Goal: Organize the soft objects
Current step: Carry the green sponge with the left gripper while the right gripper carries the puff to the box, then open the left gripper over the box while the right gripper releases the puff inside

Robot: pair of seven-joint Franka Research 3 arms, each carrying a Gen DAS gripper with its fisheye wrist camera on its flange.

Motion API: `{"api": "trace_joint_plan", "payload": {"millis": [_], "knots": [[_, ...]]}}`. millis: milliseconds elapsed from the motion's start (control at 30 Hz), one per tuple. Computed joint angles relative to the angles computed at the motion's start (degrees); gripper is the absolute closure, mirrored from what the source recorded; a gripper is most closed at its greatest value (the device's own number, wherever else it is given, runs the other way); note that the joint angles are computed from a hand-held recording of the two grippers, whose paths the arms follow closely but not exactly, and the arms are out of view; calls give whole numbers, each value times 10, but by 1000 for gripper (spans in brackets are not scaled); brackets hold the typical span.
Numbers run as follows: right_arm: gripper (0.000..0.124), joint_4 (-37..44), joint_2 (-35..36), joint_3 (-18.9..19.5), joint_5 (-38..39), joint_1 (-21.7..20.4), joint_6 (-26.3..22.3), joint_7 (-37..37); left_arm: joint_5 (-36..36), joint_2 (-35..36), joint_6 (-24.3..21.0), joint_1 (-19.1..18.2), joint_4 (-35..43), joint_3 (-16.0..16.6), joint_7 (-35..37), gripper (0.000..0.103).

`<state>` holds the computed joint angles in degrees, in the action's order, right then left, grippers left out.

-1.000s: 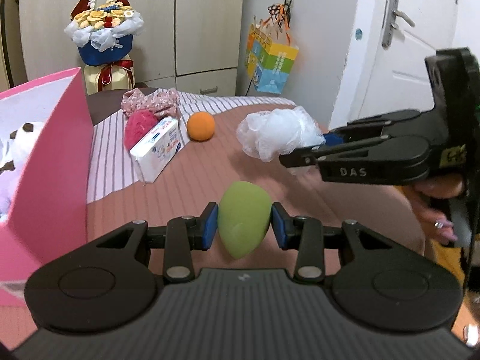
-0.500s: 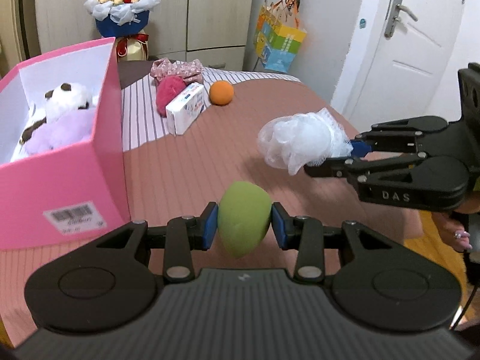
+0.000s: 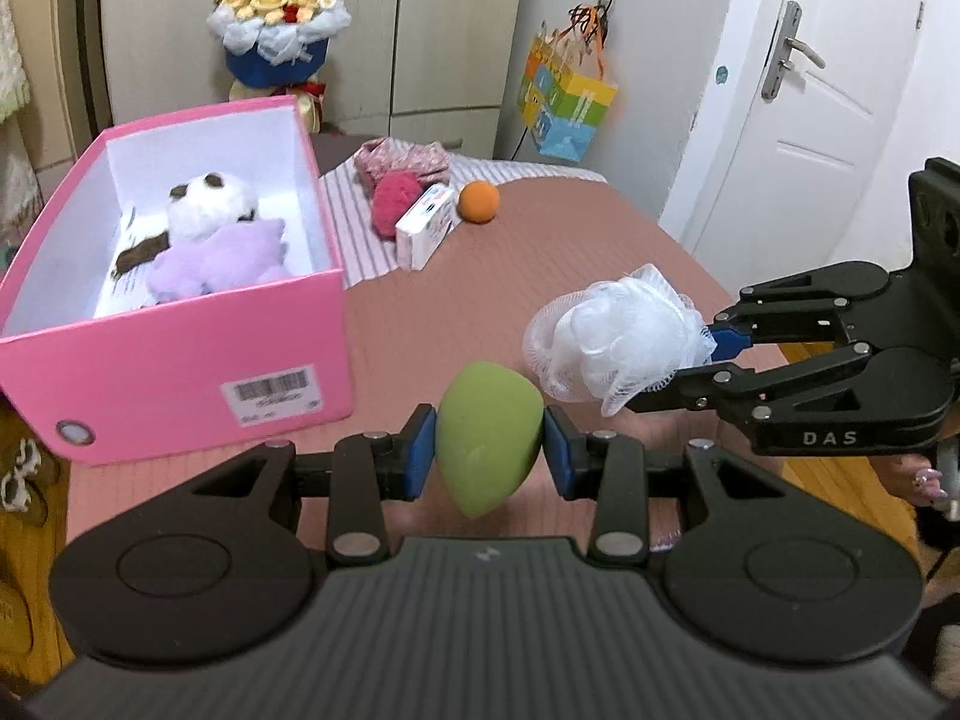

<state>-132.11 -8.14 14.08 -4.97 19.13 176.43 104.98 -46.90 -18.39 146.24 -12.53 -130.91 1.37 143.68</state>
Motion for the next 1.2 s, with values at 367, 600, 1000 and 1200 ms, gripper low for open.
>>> {"api": "trace_joint_plan", "payload": {"millis": [367,600,1000,1200], "knots": [[95,115,68,-35,102,69,-18,-124,-18,13,-24,36,61,22,11,65],[94,228,147,-52,105,88,-17,-170,-57,72,14,56,134,13,35,65],[93,536,356,-107,81,107,-138,-175,63,250,72,127,304,-60,-140,65],[93,736,485,-146,37,133,-249,-157,205,332,72,136,378,-62,-291,65]]}}
